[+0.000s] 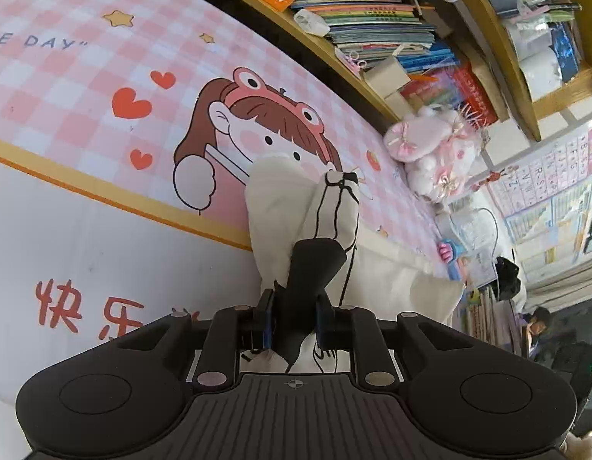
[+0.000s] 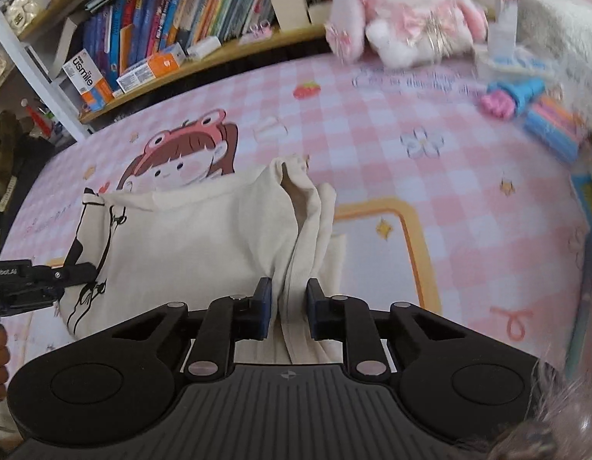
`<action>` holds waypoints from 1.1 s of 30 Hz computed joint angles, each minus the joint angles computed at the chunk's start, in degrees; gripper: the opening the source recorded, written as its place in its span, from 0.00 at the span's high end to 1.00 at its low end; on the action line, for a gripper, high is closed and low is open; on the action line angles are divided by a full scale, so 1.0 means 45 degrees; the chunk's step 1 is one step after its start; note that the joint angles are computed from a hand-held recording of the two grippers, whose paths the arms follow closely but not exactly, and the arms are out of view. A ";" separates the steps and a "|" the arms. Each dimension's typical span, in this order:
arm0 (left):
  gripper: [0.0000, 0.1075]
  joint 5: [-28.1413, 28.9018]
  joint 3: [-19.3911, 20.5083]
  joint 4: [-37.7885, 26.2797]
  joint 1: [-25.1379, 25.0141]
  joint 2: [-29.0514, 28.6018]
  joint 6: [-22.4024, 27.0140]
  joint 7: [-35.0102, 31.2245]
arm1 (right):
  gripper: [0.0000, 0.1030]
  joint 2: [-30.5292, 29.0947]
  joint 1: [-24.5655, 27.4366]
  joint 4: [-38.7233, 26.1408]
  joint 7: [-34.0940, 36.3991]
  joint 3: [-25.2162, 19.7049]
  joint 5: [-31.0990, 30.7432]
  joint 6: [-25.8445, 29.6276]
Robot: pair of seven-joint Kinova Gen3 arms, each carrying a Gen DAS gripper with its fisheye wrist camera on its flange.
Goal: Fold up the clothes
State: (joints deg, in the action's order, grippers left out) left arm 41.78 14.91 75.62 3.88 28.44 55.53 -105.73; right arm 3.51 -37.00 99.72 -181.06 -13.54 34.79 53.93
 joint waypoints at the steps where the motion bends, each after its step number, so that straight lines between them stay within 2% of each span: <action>1: 0.78 -0.0181 -0.0174 0.0014 0.0199 -0.0069 -0.0090 0.0036 | 0.83 -0.0126 0.0078 0.0191 0.0029 0.0030 -0.0190 -0.0246; 3: 0.72 -0.0936 -0.0340 -0.0087 0.0576 -0.0170 -0.0272 0.0463 | 0.81 -0.0222 0.0238 0.0383 0.0038 0.0052 -0.0444 -0.0518; 5: 0.50 -0.1680 -0.0619 -0.0067 0.1026 -0.0312 -0.0542 0.1127 | 0.69 -0.0229 0.0361 0.0452 -0.0006 0.0063 -0.0651 -0.0608; 8: 0.42 -0.1799 -0.0431 0.0265 0.1023 -0.0431 -0.1083 0.1156 | 0.57 -0.0251 0.0558 0.0560 0.0062 0.0117 -0.0977 -0.0752; 10: 0.42 -0.1741 -0.0289 0.0351 0.1003 -0.0406 -0.1339 0.1072 | 0.47 -0.0307 0.0873 0.0790 0.0303 0.0263 -0.1564 -0.1367; 13: 0.46 -0.1744 -0.0269 0.0188 0.1089 -0.0253 -0.1354 0.1519 | 0.43 -0.0404 0.1303 0.1203 0.0537 0.0422 -0.2229 -0.2383; 14: 0.52 -0.1765 -0.0285 0.0084 0.1130 -0.0182 -0.1298 0.1768 | 0.42 -0.0383 0.1379 0.1211 0.0703 0.0421 -0.2291 -0.2527; 15: 0.59 -0.1787 -0.0297 -0.0021 0.1168 -0.0109 -0.1242 0.2018 | 0.42 -0.0355 0.1442 0.1203 0.0885 0.0424 -0.2345 -0.2645; 17: 0.70 -0.1967 -0.0349 -0.0195 0.1297 -0.0040 -0.1150 0.2466 | 0.63 -0.0297 0.1547 0.1143 0.1527 0.0451 -0.2667 -0.2859; 19: 0.81 -0.2202 -0.0320 -0.0027 0.1416 -0.0294 -0.1377 0.2475 | 0.71 -0.0213 0.1623 0.0986 0.1926 0.0288 -0.2614 -0.2810; 22: 0.83 -0.2554 -0.0158 0.0336 0.1551 -0.0850 -0.1856 0.1807 | 0.81 -0.0181 0.0981 0.0527 0.2021 0.0146 -0.1417 -0.1801; 24: 0.83 -0.2552 -0.0112 0.0438 0.1542 -0.0988 -0.1869 0.1576 | 0.82 -0.0331 0.0586 0.0496 0.2145 0.0031 -0.0660 -0.1440; 26: 0.82 -0.2392 -0.0126 0.0409 0.1451 -0.0887 -0.1606 0.1709 | 0.82 -0.0428 0.0610 0.0598 0.2156 -0.0076 -0.0568 -0.1381; 30: 0.77 -0.2076 -0.0166 0.0376 0.1284 -0.0695 -0.1169 0.1973 | 0.82 -0.0555 0.1005 0.0878 0.2425 0.0115 -0.1612 -0.1773; 33: 0.72 -0.2001 -0.0215 0.0495 0.1270 -0.0662 -0.1196 0.2063 | 0.76 -0.0613 0.1277 0.1029 0.2587 0.0172 -0.2141 -0.2019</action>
State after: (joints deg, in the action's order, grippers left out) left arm 32.77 13.94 77.85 9.60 25.46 50.15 -96.45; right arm 0.75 -31.25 104.35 -169.41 -12.77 25.15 44.84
